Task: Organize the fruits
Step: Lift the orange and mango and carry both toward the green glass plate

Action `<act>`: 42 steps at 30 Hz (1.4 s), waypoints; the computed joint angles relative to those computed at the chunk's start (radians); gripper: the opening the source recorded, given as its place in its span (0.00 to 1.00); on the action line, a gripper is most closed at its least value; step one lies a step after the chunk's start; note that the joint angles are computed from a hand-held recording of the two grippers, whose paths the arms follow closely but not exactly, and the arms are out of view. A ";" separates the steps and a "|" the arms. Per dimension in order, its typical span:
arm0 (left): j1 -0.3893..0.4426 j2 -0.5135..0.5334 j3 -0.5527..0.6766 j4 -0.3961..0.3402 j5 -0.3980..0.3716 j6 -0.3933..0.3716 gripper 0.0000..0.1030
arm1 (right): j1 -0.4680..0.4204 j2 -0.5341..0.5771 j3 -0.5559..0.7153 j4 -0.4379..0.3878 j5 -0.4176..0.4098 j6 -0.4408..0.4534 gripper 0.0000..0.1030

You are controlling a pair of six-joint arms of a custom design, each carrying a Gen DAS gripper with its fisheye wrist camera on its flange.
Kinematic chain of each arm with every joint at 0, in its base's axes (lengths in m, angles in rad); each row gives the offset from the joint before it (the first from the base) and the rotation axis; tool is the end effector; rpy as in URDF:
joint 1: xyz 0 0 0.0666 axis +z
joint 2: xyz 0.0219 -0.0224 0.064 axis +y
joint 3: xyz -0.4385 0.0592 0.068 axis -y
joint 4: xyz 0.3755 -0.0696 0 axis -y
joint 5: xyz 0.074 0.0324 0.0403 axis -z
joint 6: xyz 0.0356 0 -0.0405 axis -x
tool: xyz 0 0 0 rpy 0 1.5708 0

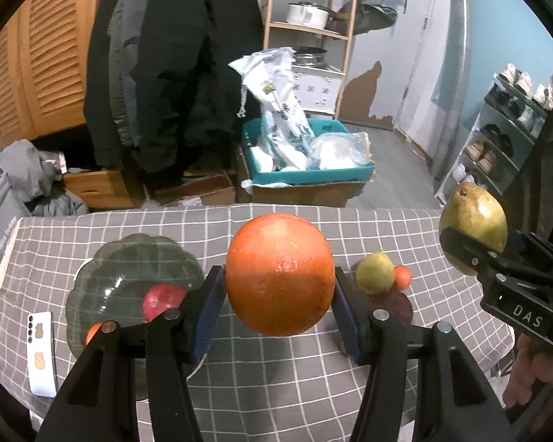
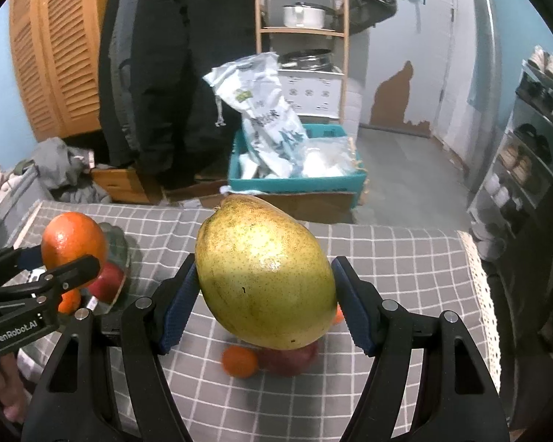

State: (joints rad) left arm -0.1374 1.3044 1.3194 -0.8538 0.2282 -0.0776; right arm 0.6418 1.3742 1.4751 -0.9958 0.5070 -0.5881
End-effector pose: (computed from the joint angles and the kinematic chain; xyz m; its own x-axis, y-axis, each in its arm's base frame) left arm 0.4149 -0.0659 0.4962 -0.7127 0.1748 -0.6794 0.3395 0.9334 -0.1160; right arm 0.3647 0.2505 0.5296 -0.6753 0.1008 -0.7306 0.1137 0.9930 0.0319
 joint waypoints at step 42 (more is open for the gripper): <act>0.357 0.148 0.041 0.009 0.010 -0.033 0.56 | 0.067 0.458 0.458 0.002 -0.291 0.141 0.69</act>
